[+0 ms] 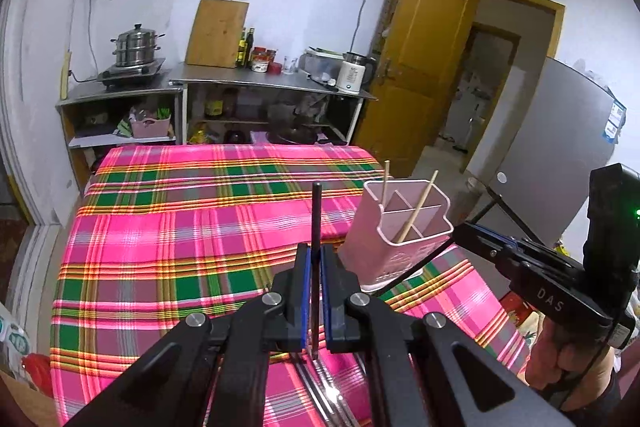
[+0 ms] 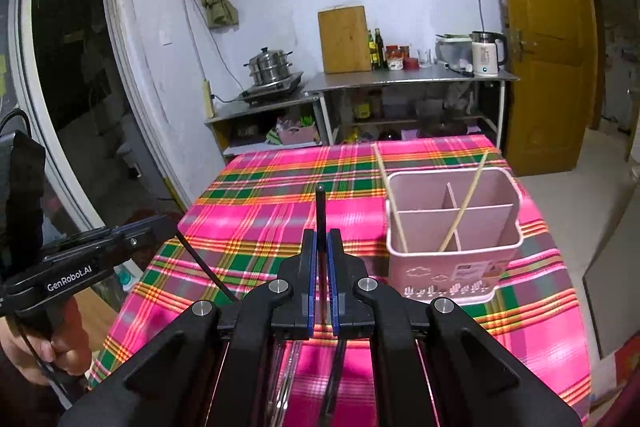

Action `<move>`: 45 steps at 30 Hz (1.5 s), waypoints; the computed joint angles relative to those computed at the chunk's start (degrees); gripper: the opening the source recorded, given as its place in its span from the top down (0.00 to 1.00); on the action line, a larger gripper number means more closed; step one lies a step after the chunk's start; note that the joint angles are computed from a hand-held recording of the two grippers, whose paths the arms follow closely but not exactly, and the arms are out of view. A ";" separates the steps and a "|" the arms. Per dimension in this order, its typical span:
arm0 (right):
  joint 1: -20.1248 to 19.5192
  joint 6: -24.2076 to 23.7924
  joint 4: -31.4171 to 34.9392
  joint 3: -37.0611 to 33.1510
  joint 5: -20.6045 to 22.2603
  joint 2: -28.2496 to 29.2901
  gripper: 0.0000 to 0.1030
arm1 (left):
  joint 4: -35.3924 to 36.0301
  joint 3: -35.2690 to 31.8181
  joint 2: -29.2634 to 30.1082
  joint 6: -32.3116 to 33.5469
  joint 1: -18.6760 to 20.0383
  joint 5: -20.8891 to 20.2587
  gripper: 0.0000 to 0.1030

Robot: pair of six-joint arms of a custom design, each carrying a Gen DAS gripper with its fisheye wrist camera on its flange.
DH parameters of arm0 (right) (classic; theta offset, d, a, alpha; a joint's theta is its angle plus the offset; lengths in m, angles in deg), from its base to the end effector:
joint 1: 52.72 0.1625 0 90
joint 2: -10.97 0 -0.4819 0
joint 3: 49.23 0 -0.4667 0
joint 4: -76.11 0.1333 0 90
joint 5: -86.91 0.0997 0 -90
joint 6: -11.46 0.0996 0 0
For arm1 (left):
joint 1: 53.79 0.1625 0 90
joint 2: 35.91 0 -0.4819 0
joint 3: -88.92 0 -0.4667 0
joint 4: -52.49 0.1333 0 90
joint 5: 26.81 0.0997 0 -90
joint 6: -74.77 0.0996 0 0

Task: Organize utensils

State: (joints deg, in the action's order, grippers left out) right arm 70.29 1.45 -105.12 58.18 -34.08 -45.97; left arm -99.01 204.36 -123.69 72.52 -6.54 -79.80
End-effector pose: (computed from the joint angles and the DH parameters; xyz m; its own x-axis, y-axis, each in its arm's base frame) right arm 0.4453 -0.5349 0.2068 -0.8166 -0.2927 0.4976 -0.5632 0.5933 -0.5752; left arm -0.2376 -0.5418 0.4168 -0.8354 0.2717 -0.4777 0.5314 0.6211 -0.5761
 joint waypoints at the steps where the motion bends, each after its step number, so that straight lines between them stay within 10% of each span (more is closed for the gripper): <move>1: 0.05 -0.11 -0.08 0.10 -0.14 -0.29 0.95 | 0.24 -0.20 0.10 -0.12 -0.10 -0.37 0.96; 45: -2.82 -5.35 -6.37 -8.78 -3.10 -1.32 0.95 | -2.83 -19.03 18.91 2.47 2.56 -10.79 0.96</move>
State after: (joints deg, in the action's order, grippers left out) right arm 67.47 -3.90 -111.49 49.40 -37.18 -47.29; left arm -101.84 185.33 -104.78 74.99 -3.98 -90.59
